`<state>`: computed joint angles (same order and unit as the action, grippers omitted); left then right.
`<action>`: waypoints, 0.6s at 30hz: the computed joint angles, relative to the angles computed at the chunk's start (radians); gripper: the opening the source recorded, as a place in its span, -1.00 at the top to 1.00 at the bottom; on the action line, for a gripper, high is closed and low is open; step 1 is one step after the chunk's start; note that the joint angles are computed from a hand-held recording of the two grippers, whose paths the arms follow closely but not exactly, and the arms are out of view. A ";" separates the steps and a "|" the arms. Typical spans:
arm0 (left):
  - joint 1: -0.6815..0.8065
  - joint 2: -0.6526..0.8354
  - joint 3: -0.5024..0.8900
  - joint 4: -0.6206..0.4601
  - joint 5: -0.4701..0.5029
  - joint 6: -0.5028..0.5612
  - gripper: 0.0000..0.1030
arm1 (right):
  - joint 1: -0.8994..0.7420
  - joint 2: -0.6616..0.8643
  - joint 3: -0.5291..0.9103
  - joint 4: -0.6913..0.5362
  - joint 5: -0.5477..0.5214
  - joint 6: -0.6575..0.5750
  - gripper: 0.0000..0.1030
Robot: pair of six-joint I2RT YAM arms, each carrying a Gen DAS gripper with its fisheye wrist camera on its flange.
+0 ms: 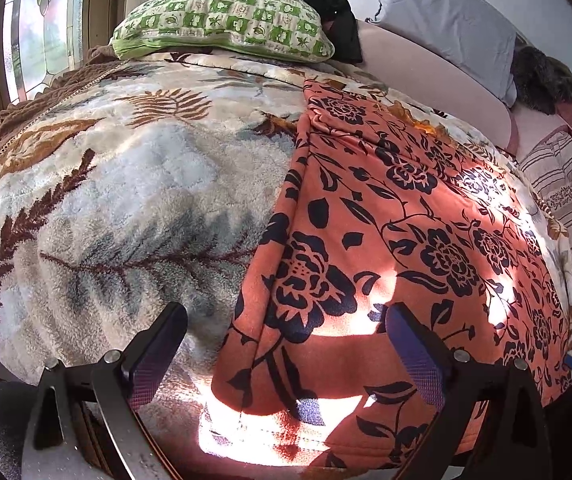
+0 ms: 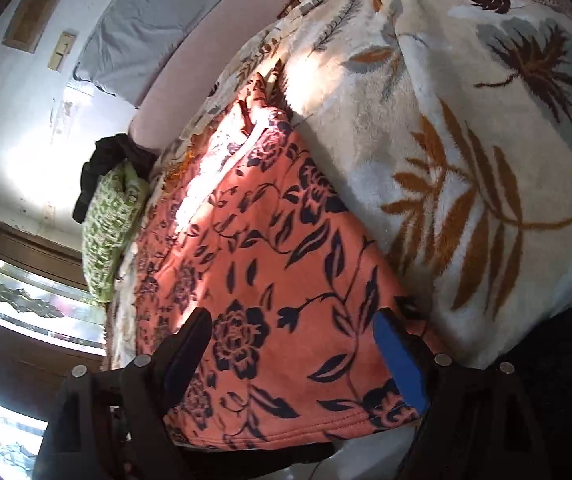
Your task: Fold small clothes
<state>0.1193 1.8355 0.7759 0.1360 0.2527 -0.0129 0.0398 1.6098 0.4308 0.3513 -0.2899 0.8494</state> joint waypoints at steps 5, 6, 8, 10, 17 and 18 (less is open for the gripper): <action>0.032 -0.029 -0.018 0.002 0.023 -0.005 -0.93 | -0.081 -0.076 -0.048 0.021 -0.082 0.006 -0.64; 0.041 -0.036 -0.019 -0.008 0.031 -0.005 -0.93 | -0.095 -0.105 -0.041 -0.009 -0.084 -0.028 -0.64; 0.068 -0.064 -0.031 -0.020 0.068 -0.005 -0.93 | -0.141 -0.084 0.014 -0.094 -0.134 -0.117 -0.64; 0.104 -0.090 -0.033 -0.063 0.129 0.007 -0.93 | -0.180 -0.025 0.090 -0.203 -0.194 -0.214 -0.64; 0.181 -0.074 0.014 -0.270 0.290 0.048 -0.93 | -0.207 0.169 0.212 -0.325 -0.337 -0.479 -0.64; 0.177 -0.059 0.023 -0.282 0.286 0.045 -0.93 | -0.211 0.168 0.199 -0.308 -0.347 -0.485 -0.64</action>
